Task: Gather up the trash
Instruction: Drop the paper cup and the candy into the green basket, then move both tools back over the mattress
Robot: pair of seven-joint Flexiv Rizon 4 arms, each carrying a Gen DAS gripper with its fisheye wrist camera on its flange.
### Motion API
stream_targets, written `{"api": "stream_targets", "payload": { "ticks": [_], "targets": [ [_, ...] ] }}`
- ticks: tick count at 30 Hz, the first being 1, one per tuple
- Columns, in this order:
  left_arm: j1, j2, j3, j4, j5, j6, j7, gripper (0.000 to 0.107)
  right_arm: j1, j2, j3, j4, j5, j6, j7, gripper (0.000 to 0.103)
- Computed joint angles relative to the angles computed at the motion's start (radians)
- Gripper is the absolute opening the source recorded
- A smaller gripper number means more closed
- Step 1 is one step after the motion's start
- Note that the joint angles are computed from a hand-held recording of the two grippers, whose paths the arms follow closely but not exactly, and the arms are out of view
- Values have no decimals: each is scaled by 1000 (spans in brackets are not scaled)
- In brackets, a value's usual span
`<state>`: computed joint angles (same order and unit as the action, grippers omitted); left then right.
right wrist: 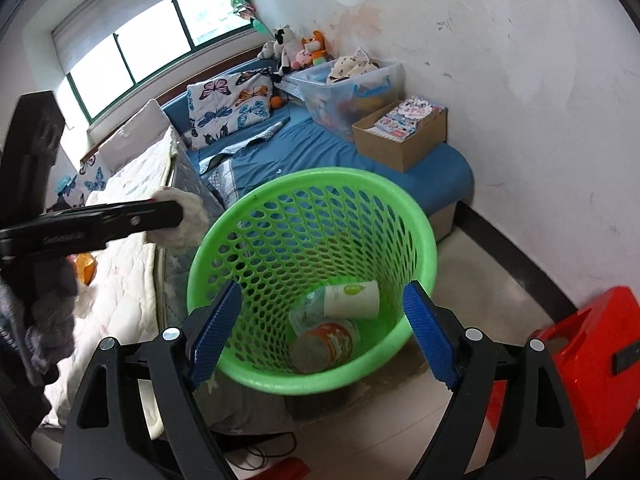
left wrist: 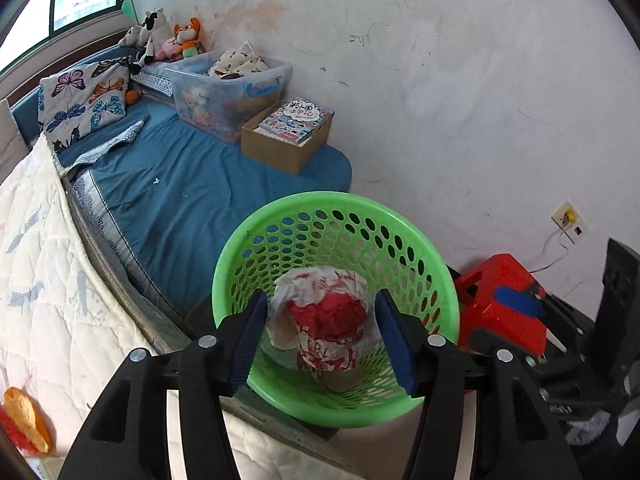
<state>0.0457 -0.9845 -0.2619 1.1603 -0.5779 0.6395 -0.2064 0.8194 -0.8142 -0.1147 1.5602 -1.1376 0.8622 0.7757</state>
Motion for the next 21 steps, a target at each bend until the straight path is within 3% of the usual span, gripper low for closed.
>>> {"api": "stream_targets", "payload": {
  "ticks": [5,13,21],
  "targets": [
    [12,-6,-2,-5,-10,-16,-7,63,10,-4,1,-3,-5,-1,18,83],
    [81,30,-9,33,-71,-9,-3,63,23,-40,-16,-89,-24,10,-22,84],
    [183,106,-13,146,-176,53,89,63,42,-127,-41,-260,27,40,-182,87]
  ]
}}
